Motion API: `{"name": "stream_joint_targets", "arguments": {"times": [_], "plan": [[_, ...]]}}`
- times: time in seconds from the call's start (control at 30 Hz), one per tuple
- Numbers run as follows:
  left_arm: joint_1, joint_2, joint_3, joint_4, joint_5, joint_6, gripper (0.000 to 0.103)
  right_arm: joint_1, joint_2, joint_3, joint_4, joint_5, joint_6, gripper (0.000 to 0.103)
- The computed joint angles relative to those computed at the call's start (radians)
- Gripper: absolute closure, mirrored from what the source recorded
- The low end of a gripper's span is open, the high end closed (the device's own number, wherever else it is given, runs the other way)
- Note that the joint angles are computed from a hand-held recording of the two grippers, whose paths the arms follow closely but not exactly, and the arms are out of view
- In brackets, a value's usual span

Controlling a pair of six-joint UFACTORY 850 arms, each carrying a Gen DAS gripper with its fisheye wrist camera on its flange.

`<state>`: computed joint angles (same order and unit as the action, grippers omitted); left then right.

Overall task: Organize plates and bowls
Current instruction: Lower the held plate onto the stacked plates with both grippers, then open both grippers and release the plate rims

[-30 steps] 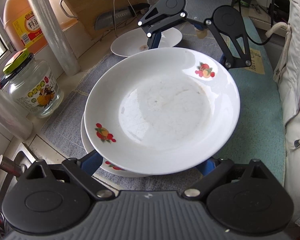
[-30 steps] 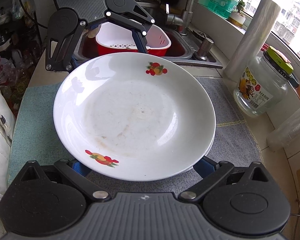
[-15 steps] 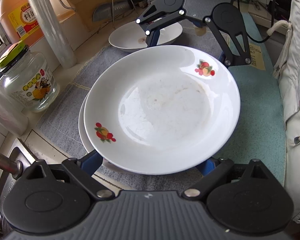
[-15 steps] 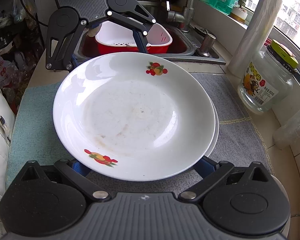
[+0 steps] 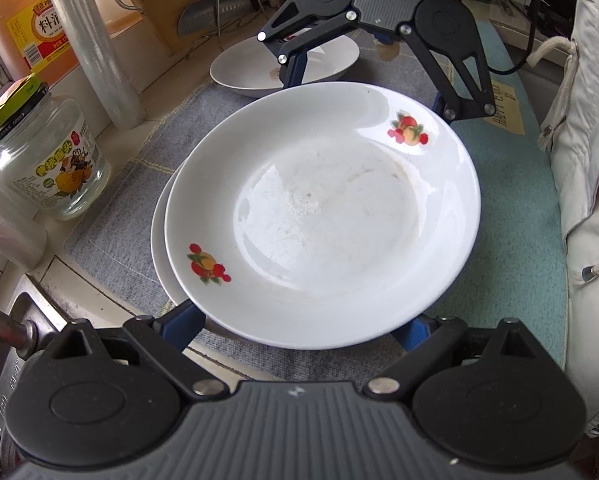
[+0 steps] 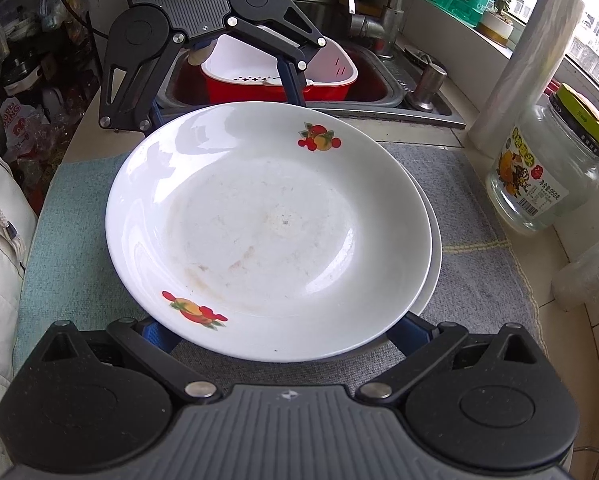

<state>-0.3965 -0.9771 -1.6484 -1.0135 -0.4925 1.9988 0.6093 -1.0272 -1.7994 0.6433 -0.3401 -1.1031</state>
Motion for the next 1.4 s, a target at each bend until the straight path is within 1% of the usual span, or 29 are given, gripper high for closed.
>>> {"name": "stream_joint_targets", "arguments": {"times": [0.2,0.5,0.63,0.7,0.77,1.3,1.4], "plan": [[-0.002,-0.001,-0.003,0.022,0.003,-0.012,0.007,0.002,-0.009,-0.023,-0.076,-0.026,0.069,0.000],[-0.001,-0.001,-0.005,0.031,0.003,-0.019,0.007,0.001,-0.009,-0.031,-0.125,-0.041,0.091,0.000],[-0.002,0.000,-0.003,0.026,0.008,-0.022,0.007,0.004,-0.005,-0.023,-0.155,-0.032,0.087,0.000],[-0.004,0.001,-0.001,0.032,0.015,-0.027,0.006,0.011,0.000,-0.009,-0.148,-0.004,0.071,0.000],[-0.003,0.001,0.000,0.027,0.016,-0.024,0.006,0.015,0.000,-0.009,-0.170,0.003,0.067,0.000],[-0.001,0.002,0.005,0.003,0.030,-0.003,0.005,0.016,0.004,-0.003,-0.147,0.007,0.059,0.000],[-0.003,0.008,0.015,-0.021,0.052,0.022,0.003,0.016,0.004,-0.003,-0.136,0.000,0.053,0.000]]}}
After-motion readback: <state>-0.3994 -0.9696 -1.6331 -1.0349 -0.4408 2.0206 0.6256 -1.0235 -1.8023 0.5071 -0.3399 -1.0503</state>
